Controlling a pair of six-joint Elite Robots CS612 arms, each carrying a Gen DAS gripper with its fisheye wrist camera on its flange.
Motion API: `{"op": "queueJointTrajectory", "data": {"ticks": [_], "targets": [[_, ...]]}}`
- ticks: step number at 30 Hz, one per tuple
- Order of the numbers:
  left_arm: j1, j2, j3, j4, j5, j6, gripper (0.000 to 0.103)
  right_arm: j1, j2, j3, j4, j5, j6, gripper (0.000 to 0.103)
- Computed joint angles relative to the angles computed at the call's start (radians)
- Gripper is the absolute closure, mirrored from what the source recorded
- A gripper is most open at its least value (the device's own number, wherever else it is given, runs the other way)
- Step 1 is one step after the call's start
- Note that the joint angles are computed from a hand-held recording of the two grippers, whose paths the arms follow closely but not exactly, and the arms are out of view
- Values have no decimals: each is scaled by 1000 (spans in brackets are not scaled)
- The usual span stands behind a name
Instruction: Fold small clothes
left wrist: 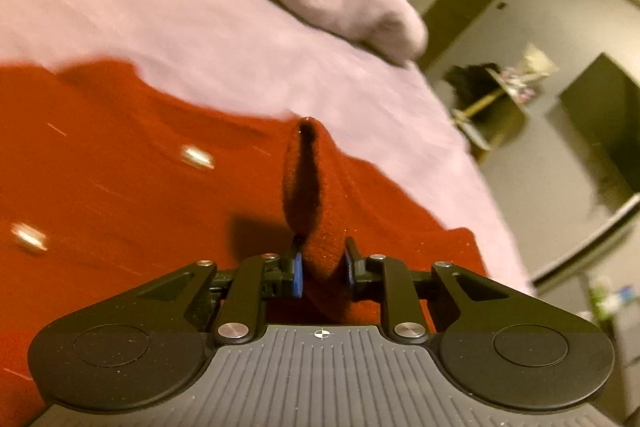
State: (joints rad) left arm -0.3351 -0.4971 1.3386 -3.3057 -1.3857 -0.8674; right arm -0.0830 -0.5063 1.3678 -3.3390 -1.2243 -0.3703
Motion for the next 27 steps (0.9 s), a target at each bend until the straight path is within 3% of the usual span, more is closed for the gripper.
{"op": "queueJointTrajectory", "data": {"ticks": [3, 7, 9, 12, 15, 16, 18, 22, 25, 27], "targets": [[4, -36, 66, 44, 92, 19, 82, -7, -5, -14, 80, 104, 66, 55], [3, -65, 136, 107, 212, 9, 81, -14, 6, -56, 176, 187, 127, 55], [10, -68, 157, 95, 199, -35, 78, -22, 17, -87, 240, 249, 173, 55], [27, -50, 154, 19, 124, -104, 68, -35, 36, -139, 361, 376, 244, 55], [38, -36, 143, -21, 84, -127, 69, -39, 60, -182, 457, 481, 311, 55], [40, -30, 132, -22, 74, -132, 79, -37, 66, -189, 459, 482, 344, 55], [35, -30, 127, -22, 80, -118, 80, -35, 86, -212, 435, 484, 441, 57], [25, -35, 123, -37, 153, -6, 83, -44, 131, -257, 360, 534, 701, 59], [23, -48, 141, -68, 198, 27, 83, -44, 146, -269, 324, 526, 775, 67], [23, -60, 158, -88, 229, 36, 83, -40, 152, -280, 321, 507, 808, 77]]}}
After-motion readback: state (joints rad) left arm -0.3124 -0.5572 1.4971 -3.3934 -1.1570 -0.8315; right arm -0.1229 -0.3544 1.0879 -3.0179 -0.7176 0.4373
